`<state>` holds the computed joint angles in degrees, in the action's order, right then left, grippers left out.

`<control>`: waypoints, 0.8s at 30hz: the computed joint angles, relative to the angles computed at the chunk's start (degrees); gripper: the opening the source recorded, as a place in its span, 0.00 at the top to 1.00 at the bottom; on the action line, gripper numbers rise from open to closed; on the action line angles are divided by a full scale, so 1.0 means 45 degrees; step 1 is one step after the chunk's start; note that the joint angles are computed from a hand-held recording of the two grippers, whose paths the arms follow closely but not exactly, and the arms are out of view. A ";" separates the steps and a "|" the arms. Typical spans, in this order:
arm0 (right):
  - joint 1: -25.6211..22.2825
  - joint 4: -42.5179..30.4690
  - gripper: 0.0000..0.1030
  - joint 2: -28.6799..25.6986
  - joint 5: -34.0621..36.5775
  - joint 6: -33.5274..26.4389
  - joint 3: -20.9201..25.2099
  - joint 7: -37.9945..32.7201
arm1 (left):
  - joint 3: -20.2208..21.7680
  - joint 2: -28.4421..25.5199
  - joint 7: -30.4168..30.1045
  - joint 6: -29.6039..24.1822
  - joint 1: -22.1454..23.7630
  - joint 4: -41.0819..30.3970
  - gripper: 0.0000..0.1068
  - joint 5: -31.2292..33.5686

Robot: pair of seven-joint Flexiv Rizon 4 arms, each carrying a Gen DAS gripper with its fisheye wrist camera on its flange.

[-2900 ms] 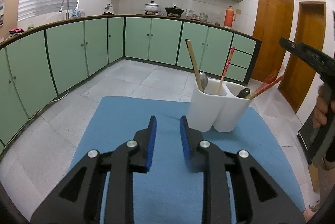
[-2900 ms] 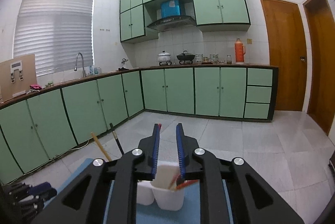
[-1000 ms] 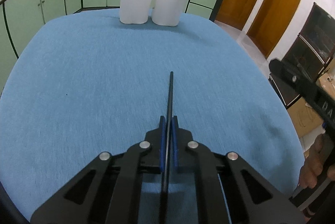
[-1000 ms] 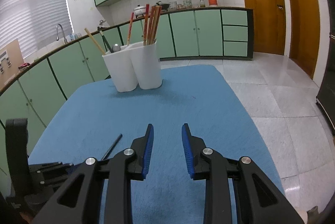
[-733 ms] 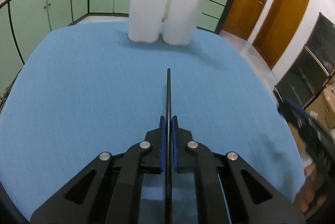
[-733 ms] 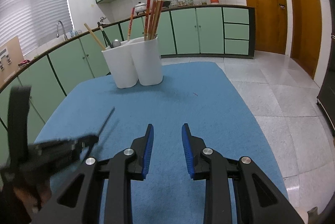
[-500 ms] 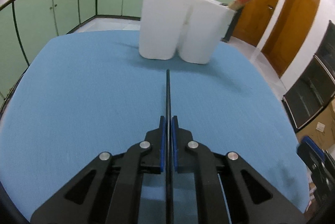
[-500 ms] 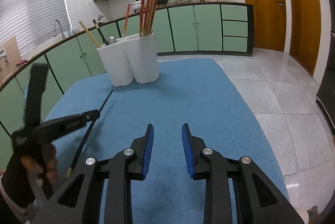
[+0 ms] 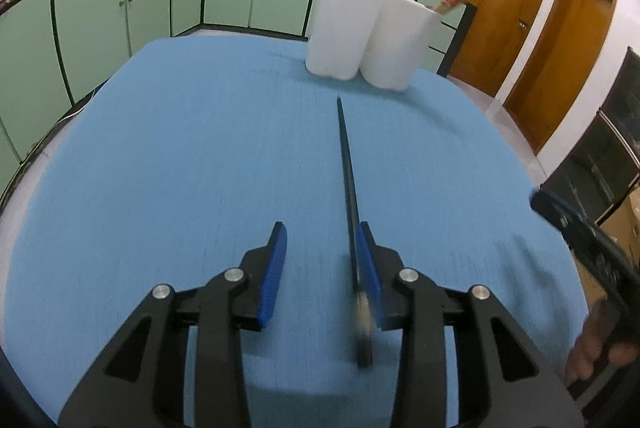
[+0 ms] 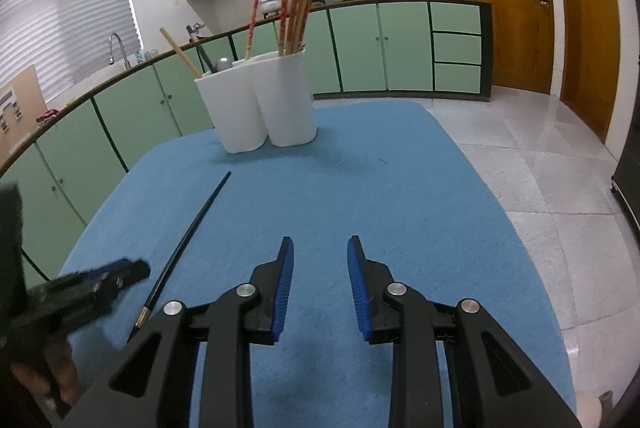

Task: Organize utensils

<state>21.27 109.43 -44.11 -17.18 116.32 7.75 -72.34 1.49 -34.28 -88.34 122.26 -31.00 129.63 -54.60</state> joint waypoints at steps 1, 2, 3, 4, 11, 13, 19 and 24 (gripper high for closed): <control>0.0022 0.0037 0.73 0.0015 0.0009 0.0049 -0.0010 -0.0039 | 0.0030 0.0066 0.0041 0.0036 -0.0134 0.0075 0.67 -0.0132; 0.0032 0.0065 0.73 0.0026 0.0021 0.0072 -0.0009 -0.0055 | -0.0041 0.0122 -0.0095 0.0212 -0.0197 0.0274 0.68 -0.0080; 0.0023 0.0080 0.73 0.0026 0.0022 0.0091 0.0009 -0.0058 | -0.0066 0.0156 -0.0051 0.0244 -0.0311 0.0317 0.69 -0.0197; 0.0019 0.0084 0.73 0.0023 0.0020 0.0085 0.0021 -0.0056 | -0.0111 0.0161 0.0024 0.0211 -0.0362 0.0323 0.69 -0.0252; 0.0023 0.0100 0.73 0.0031 0.0060 0.0099 0.0043 -0.0030 | 0.0031 0.0029 0.0338 -0.0511 -0.0537 0.0262 0.77 0.0183; -0.0003 0.0086 0.73 0.0023 0.0052 0.0080 0.0054 -0.0004 | 0.0084 0.0051 0.0304 -0.0621 -0.0575 0.0279 0.79 0.0239; -0.0073 0.0050 0.73 -0.0014 -0.0003 0.0083 0.0103 0.0065 | 0.0121 0.0251 0.0001 -0.0885 -0.0572 0.0481 0.87 0.0653; -0.0099 0.0052 0.73 -0.0021 -0.0015 0.0131 0.0107 0.0100 | 0.0435 0.0216 0.0103 -0.1113 -0.0998 0.0350 0.88 0.0348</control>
